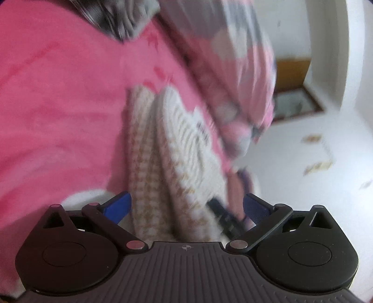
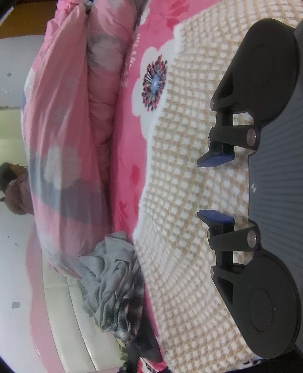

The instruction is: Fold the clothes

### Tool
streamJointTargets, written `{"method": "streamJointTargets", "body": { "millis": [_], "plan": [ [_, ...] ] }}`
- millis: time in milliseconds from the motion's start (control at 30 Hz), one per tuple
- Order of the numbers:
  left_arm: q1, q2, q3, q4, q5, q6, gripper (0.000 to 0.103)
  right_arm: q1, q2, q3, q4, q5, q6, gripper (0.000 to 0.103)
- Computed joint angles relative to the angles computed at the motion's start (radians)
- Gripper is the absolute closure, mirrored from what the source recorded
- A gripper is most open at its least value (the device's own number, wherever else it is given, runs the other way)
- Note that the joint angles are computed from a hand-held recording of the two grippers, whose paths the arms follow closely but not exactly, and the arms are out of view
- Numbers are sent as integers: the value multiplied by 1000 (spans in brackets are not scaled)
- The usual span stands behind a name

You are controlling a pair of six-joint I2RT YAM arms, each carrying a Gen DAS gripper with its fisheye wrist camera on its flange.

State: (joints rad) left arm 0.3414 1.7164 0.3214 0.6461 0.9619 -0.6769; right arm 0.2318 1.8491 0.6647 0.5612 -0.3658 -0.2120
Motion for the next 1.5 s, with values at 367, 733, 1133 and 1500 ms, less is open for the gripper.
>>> {"method": "streamJointTargets", "body": {
  "millis": [367, 733, 1133, 1500],
  "plan": [
    [-218, -27, 45, -161, -260, 95, 68, -90, 72, -51, 190, -113, 87, 59],
    [-597, -427, 43, -209, -686, -61, 79, -144, 143, -77, 299, -141, 34, 61],
    [-838, -277, 298, -296, -888, 41, 79, -175, 178, -259, 593, -205, -47, 72],
    [-962, 25, 663, -463, -876, 163, 78, -406, 172, -299, 586, -464, -12, 80]
  ]
}}
